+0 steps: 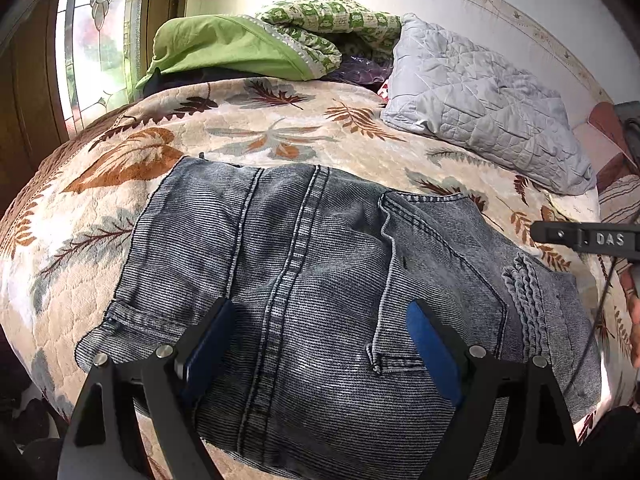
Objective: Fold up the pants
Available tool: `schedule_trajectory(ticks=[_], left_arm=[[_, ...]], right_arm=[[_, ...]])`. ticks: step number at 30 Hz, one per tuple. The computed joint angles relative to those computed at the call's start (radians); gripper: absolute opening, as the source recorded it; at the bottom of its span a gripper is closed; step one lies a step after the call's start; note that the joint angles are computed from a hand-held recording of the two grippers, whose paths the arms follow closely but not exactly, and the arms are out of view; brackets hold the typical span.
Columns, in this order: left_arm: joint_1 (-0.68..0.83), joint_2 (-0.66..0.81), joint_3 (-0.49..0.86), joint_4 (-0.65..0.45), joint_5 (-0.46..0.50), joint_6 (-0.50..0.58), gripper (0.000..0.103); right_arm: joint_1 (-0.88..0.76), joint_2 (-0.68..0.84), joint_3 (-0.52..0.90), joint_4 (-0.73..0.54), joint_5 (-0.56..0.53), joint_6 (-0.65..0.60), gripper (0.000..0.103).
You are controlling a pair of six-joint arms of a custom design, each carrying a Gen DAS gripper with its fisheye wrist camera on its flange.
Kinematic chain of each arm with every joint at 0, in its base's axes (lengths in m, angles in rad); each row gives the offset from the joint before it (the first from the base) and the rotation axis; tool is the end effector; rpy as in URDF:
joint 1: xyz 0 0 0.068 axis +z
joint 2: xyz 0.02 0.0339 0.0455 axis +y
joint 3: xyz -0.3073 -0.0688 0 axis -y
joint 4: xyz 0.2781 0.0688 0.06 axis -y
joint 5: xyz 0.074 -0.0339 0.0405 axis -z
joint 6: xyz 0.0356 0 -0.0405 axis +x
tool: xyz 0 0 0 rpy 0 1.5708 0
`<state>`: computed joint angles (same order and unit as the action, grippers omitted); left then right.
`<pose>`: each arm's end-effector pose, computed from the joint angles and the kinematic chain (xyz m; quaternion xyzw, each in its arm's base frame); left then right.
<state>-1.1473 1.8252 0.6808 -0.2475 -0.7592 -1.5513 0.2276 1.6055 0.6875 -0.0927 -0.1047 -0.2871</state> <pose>0.1394 -0.2495 0.0843 -0.2180 0.8996 0.0001 0.3783 0.2967 0.0725 0.1435 -0.2583 0.9244 0.0421 0.2774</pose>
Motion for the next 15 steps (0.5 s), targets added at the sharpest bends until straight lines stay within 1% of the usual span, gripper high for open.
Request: schedule_trajectory(ticks=[3,5,7,9,10,11,12,13,14,15], left_arm=[[-0.003,0.003,0.009,-0.019,0.0,-0.015,0.088],[-0.007,0.009,0.018,-0.037,-0.001,-0.027,0.088],[-0.007,0.019,0.034,-0.06,-0.002,-0.035,0.088],[-0.008,0.027,0.045,-0.078,-0.004,-0.042,0.088],[-0.009,0.029,0.048,-0.084,-0.007,-0.048,0.088],[-0.013,0.024,0.042,-0.078,-0.013,-0.053,0.088],[-0.02,0.011,0.027,-0.062,-0.024,-0.066,0.088],[-0.032,-0.013,0.003,-0.039,-0.041,-0.085,0.088],[-0.053,-0.048,-0.025,-0.024,-0.069,-0.12,0.088],[-0.086,-0.085,-0.047,-0.039,-0.119,-0.189,0.088]], right_arm=[[0.003,-0.112,-0.095,-0.051,-0.028,-0.053,0.062],[-0.003,-0.146,-0.155,-0.049,-0.038,-0.085,0.063],[-0.006,-0.1,-0.191,-0.004,-0.024,-0.121,0.067],[0.002,0.011,-0.207,0.064,0.026,-0.144,0.069],[-0.01,0.025,-0.224,0.115,0.006,-0.147,0.072],[-0.021,0.008,-0.228,0.111,-0.007,-0.133,0.072],[-0.033,-0.022,-0.224,0.076,-0.025,-0.117,0.072],[-0.057,-0.069,-0.235,0.058,-0.068,-0.114,0.072],[-0.083,-0.126,-0.255,0.047,-0.107,-0.119,0.072],[-0.111,-0.185,-0.276,0.032,-0.135,-0.124,0.072]])
